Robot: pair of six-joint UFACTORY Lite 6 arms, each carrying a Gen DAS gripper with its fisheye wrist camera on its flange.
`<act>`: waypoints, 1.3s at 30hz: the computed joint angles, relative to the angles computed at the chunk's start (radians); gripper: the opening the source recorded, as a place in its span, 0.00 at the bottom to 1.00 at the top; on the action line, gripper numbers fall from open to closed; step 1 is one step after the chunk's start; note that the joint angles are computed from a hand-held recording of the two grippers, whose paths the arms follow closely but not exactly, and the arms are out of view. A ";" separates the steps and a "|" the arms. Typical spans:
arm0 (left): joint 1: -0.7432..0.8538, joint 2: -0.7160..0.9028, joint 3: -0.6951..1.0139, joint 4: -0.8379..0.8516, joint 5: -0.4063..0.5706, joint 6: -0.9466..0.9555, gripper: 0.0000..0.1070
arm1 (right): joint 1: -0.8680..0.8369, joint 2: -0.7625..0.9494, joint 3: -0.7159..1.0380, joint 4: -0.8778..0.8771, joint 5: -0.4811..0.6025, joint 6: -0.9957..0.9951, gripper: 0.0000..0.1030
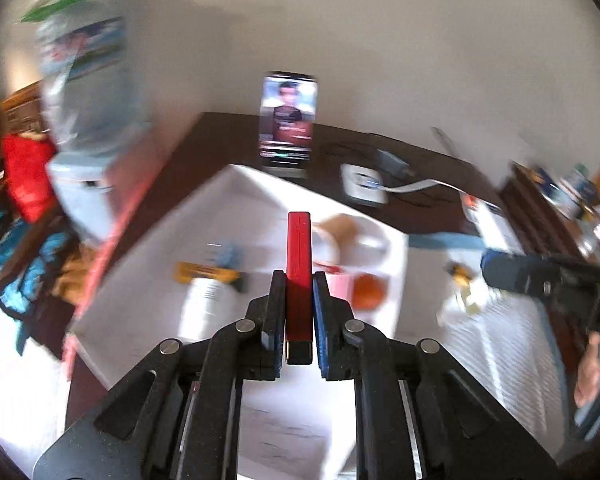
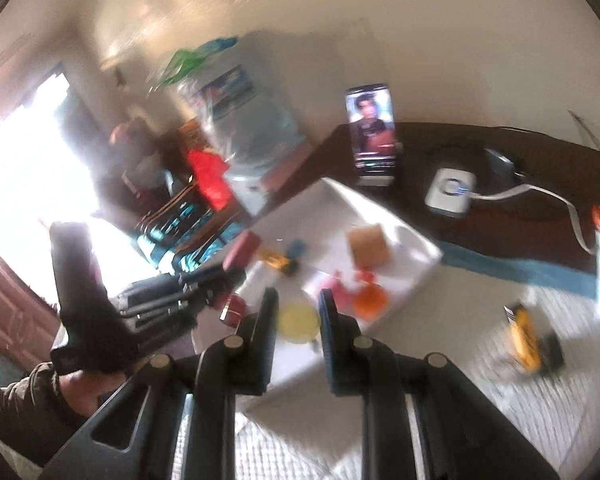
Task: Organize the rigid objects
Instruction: 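Carry the lighter and bottle over the tray while the right tool opens releasing the bottle, then lower the red stick lighter into the tray and open the left tool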
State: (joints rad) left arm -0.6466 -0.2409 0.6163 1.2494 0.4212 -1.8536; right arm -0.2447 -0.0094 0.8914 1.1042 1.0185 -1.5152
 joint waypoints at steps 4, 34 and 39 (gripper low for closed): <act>0.089 0.006 -0.054 0.001 -0.021 -0.022 0.11 | 0.222 0.094 0.001 0.002 -0.173 0.072 0.18; 0.041 0.080 -0.097 0.061 0.124 -0.219 0.96 | 0.216 0.094 -0.177 0.287 -0.462 -0.194 1.00; 0.003 0.042 -0.093 0.027 0.160 -0.193 0.96 | 0.176 0.043 -0.209 0.249 -0.424 -0.180 1.00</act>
State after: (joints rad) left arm -0.6433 -0.1992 0.5237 1.2763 0.5810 -2.0465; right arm -0.0685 0.0336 0.6822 1.3529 0.5942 -1.6950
